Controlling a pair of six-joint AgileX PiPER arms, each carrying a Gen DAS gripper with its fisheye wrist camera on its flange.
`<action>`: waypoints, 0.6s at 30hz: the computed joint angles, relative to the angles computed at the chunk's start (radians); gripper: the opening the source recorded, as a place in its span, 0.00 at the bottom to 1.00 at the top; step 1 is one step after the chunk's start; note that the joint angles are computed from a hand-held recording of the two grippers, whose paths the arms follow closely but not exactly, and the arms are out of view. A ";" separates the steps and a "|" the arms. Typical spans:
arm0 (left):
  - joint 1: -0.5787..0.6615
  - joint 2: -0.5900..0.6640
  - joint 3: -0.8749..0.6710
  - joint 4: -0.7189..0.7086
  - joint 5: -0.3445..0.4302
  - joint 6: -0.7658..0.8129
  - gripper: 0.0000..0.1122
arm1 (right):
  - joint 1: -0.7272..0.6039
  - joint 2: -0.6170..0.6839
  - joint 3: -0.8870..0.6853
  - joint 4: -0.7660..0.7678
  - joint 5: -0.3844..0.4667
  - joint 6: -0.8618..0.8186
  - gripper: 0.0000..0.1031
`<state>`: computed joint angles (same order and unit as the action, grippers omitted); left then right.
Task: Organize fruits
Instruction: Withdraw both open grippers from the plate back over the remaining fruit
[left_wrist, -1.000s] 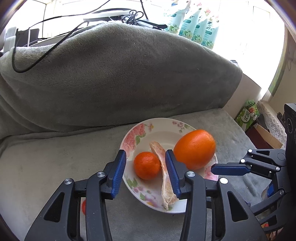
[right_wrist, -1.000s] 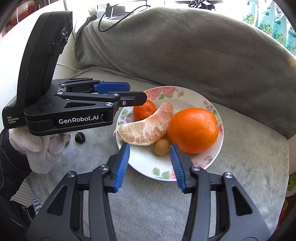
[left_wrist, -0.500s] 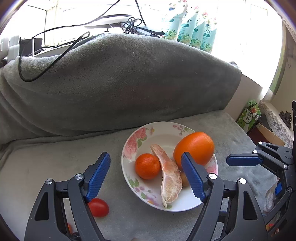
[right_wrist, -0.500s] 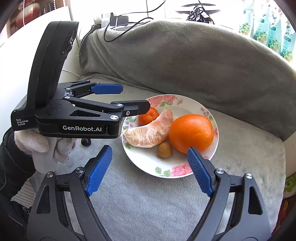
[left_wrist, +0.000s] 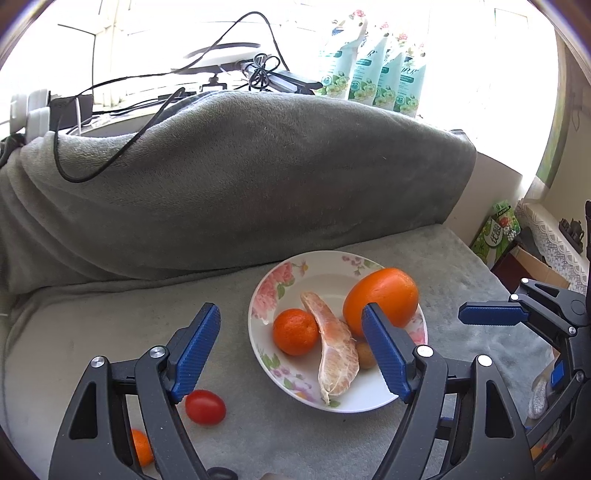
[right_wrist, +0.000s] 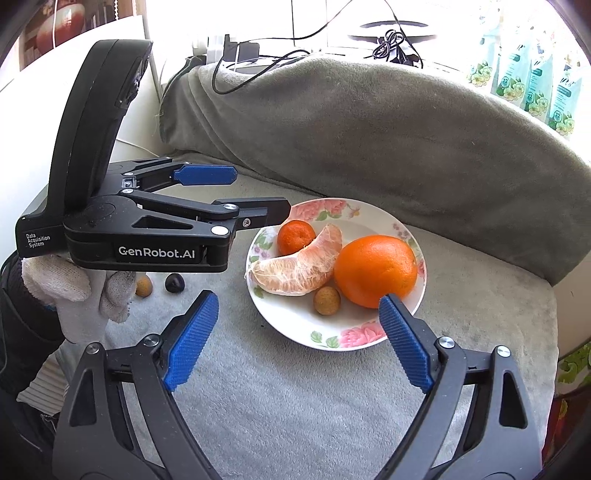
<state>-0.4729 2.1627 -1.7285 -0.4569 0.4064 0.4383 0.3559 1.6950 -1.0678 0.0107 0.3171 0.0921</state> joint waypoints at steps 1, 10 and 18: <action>0.000 -0.008 0.011 0.000 -0.006 0.000 0.70 | 0.001 -0.006 0.007 0.000 -0.004 0.003 0.88; 0.015 -0.076 0.123 -0.062 -0.063 0.072 0.70 | 0.027 -0.024 0.026 -0.018 -0.019 0.038 0.88; 0.077 -0.172 0.276 -0.220 -0.119 0.256 0.70 | 0.036 -0.028 0.032 0.100 -0.038 -0.039 0.88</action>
